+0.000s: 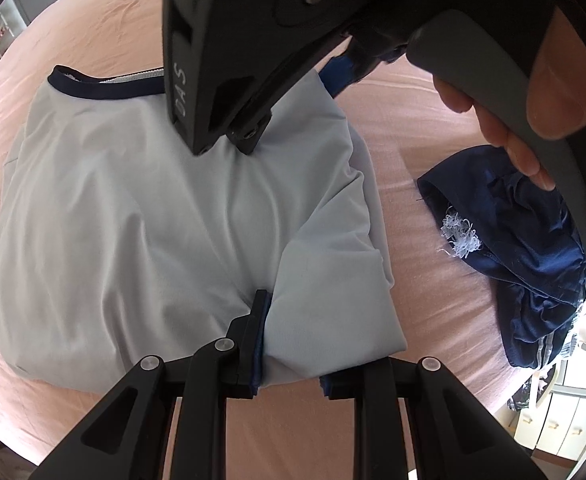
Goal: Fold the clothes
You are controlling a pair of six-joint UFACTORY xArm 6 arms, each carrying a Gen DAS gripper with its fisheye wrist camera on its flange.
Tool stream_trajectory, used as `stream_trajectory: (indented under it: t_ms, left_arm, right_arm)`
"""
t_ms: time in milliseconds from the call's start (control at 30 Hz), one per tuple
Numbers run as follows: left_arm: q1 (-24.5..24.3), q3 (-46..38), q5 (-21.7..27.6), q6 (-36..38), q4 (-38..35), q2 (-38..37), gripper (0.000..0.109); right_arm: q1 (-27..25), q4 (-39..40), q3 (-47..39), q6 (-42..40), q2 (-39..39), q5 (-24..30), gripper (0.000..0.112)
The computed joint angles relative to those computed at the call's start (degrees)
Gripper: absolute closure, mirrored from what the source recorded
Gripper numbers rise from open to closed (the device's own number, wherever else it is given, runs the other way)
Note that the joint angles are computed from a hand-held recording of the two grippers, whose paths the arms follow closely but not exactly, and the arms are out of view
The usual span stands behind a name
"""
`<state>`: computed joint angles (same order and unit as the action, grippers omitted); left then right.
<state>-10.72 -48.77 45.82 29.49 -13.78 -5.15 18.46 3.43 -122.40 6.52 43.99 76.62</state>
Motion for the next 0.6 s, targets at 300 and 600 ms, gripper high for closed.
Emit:
stream_trajectory:
  t_ms: [300,600]
  left_arm:
    - [2.38,0.52,0.71,1.67,-2.44,-1.46,0.091]
    - [5.81,2.55,5.73,1.05,-8.89,-6.96,0.093]
  right_arm:
    - [-0.27,0.42,4.44,1.41,-3.78,-2.51,0.089]
    - [2.69,-3.07,2.43,5.37,-4.71,-1.4,0.1]
